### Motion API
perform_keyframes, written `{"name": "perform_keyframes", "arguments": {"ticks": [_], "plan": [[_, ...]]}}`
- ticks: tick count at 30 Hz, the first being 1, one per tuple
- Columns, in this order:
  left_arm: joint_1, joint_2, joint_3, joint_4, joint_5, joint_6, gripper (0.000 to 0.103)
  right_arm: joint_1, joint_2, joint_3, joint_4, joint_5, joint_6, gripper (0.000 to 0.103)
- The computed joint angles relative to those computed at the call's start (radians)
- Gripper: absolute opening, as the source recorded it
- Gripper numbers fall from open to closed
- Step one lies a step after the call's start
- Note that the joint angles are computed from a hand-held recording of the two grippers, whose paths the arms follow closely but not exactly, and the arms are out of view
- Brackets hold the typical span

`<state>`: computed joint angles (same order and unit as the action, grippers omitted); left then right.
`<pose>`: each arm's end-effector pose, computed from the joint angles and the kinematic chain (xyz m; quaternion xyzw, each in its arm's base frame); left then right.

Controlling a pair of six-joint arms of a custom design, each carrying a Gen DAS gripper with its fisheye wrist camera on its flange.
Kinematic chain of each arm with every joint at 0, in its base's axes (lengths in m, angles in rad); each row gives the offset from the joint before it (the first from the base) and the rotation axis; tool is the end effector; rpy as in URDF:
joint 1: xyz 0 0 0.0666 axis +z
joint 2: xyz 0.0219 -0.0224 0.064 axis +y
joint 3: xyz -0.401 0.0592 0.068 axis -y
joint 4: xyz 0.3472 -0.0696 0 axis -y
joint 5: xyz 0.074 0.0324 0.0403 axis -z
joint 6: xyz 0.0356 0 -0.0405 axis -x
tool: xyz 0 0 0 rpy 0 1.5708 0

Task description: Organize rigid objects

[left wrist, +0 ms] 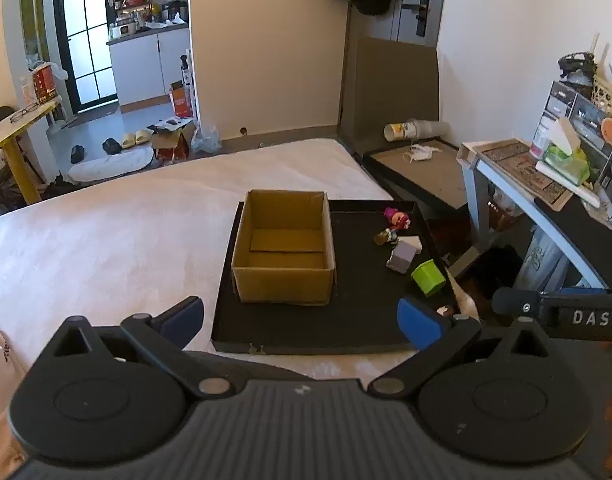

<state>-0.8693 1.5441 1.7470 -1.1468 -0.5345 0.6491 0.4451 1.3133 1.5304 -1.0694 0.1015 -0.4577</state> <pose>0.3236 -0.3556 0.5184 0.0199 0.9209 -0.0225 0.3886 0.3596 0.1671 0.5280 0.0237 0.9348 0.1104 0.3367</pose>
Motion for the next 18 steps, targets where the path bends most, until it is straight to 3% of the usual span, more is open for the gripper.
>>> {"name": "perform_keyframes", "arguments": {"ticks": [2, 7, 18], "plan": [[0.0, -0.019, -0.03, 0.032, 0.013, 0.011, 0.102, 0.005, 0.0, 0.0, -0.002, 0.006, -0.006, 0.103], [0.006, 0.005, 0.02, -0.02, 0.026, 0.001, 0.102, 0.006, 0.008, 0.009, -0.015, 0.005, -0.009, 0.103], [0.014, -0.003, 0.006, -0.008, 0.037, 0.006, 0.102, 0.01, 0.02, 0.022, -0.031, 0.012, 0.008, 0.103]]}}
